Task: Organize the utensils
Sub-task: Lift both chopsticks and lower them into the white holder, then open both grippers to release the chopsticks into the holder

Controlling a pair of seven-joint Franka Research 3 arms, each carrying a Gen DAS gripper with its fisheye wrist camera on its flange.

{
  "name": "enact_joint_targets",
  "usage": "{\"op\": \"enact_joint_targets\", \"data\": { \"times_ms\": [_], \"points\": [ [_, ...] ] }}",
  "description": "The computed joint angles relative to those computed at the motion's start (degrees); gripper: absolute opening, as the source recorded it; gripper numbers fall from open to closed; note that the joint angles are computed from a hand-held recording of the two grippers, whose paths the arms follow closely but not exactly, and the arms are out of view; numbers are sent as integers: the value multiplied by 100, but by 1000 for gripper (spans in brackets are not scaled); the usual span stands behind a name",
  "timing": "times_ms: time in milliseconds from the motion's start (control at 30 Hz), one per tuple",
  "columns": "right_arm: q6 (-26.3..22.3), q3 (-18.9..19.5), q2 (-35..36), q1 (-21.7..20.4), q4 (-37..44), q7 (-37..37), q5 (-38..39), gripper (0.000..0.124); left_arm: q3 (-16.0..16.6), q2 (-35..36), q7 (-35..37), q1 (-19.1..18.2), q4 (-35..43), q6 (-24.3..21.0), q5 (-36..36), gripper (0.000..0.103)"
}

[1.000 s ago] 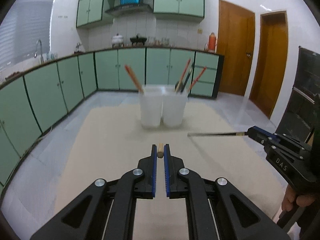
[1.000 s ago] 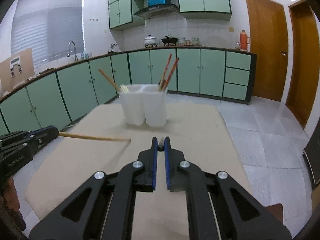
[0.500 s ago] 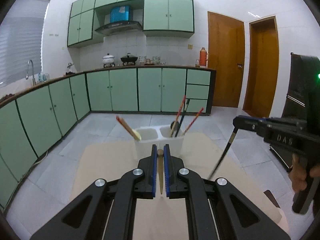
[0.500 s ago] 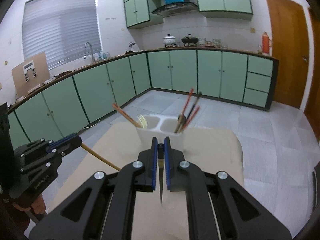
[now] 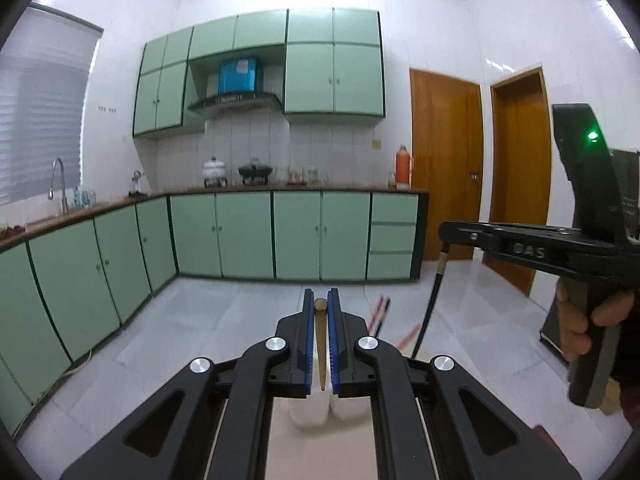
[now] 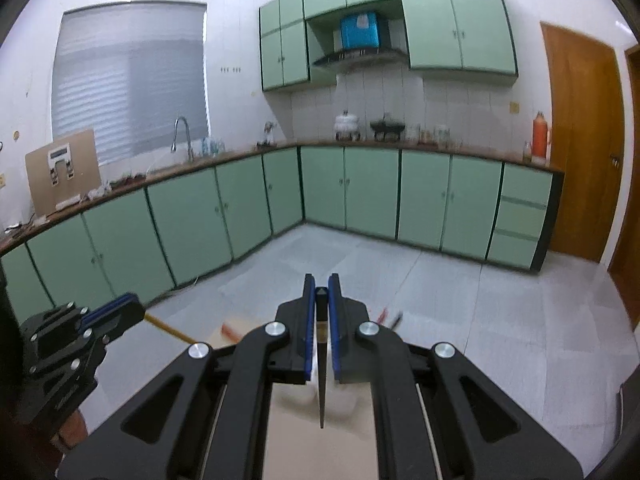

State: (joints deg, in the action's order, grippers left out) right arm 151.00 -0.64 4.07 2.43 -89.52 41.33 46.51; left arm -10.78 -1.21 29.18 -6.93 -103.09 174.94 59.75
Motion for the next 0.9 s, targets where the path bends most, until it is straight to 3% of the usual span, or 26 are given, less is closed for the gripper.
{"op": "enact_joint_targets", "data": {
  "times_ms": [133, 300, 533, 633, 733, 900],
  "points": [
    [223, 85, 653, 8, 805, 236, -150, 6, 66, 453, 449, -70, 572, -75, -311, 6],
    [469, 241, 1391, -48, 1460, 591, -585, 6, 121, 1016, 1562, -184, 989, -240, -1475, 6],
    [65, 373, 2016, -210, 1873, 1321, -1099, 6, 227, 1689, 2534, -356, 1471, -508, -2507, 6],
    [0, 404, 2072, -228, 1836, 1411, -1254, 7, 244, 1914, 2906, -424, 1678, -727, -2830, 6],
    [228, 460, 1930, -262, 1520, 1306, -1240, 11, 335, 1961, 2975, -512, 1691, -785, -2957, 7],
    [686, 554, 1451, -393, 838, 944, -825, 19, 584, 1714, 2671, -677, 1367, -564, -2700, 13]
  ]
}}
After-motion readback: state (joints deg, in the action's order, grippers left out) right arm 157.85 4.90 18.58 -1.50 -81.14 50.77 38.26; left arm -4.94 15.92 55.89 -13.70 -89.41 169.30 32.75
